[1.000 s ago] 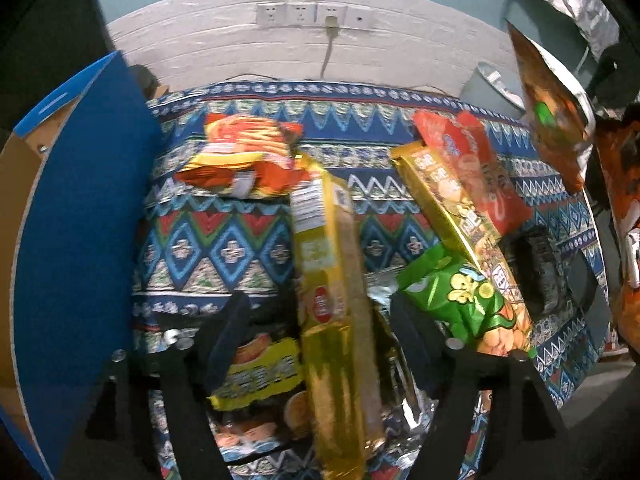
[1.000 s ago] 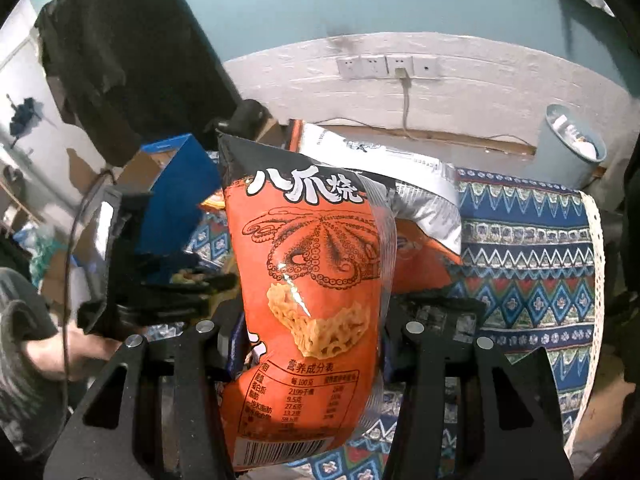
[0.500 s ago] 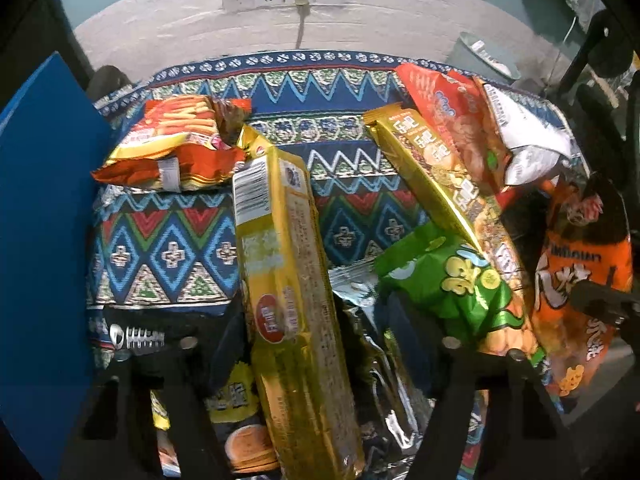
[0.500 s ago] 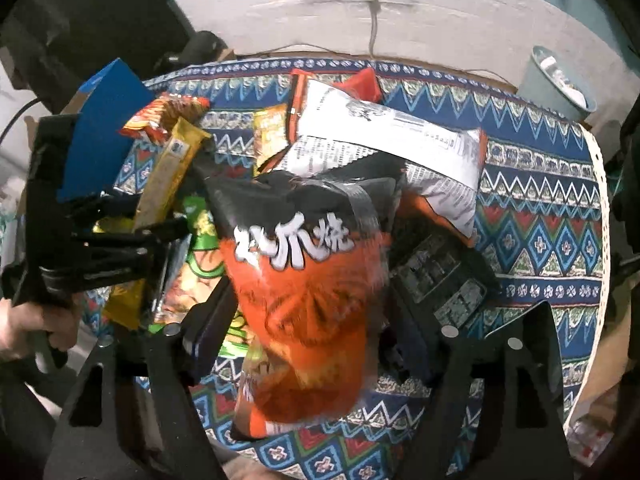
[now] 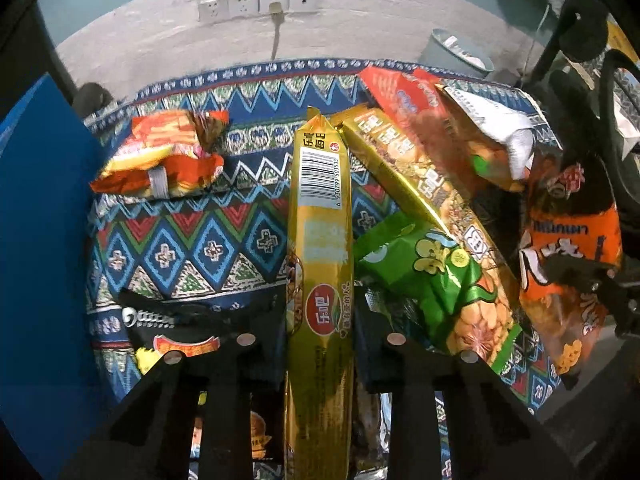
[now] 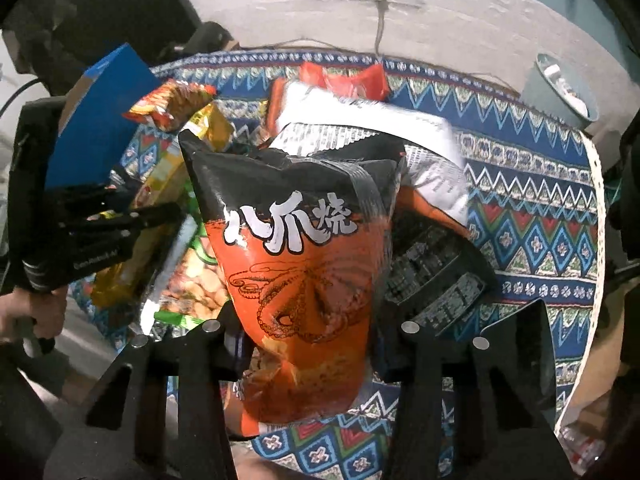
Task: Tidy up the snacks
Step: 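Close the right tool on the orange bag while the left tool grips the yellow wafer stick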
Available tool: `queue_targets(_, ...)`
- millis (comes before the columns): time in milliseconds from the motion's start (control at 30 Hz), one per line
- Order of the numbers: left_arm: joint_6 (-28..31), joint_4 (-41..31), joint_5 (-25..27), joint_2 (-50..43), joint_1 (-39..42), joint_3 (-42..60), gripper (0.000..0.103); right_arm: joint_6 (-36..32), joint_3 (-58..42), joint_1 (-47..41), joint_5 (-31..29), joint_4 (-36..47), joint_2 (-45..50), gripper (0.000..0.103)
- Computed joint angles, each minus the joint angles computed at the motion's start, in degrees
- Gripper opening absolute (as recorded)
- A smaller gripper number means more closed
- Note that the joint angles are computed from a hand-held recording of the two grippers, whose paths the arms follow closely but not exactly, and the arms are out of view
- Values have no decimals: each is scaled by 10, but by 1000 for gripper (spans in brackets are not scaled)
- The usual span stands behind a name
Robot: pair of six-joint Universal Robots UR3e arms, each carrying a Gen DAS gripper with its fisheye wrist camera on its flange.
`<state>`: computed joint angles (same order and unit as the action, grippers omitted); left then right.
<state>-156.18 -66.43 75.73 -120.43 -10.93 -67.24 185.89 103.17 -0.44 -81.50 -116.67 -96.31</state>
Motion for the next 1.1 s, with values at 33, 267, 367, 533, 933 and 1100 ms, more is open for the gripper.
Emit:
queue_targets(33, 1, 2, -1, 6, 1, -3, 27, -2, 0, 0, 2, 1, -8, 45)
queue_targets(267, 15, -8, -28, 61, 18, -25, 27, -18, 5, -25, 31, 14, -66, 45)
queue_targets(367, 12, -24, -45, 82, 27, -26, 27, -17, 5, -34, 42, 2, -82, 46)
queue_targets(533, 9, -37, -56, 95, 31, -22, 27, -2, 2, -12, 17, -5, -40, 51)
queue_targets(933, 8, -39, -61, 83, 39, -18, 27, -21, 34, -111, 99, 58, -127, 82)
queue_targets(1100, 4, -47, -60, 70, 37, -3, 27, 24, 18, -117, 66, 58, -83, 81)
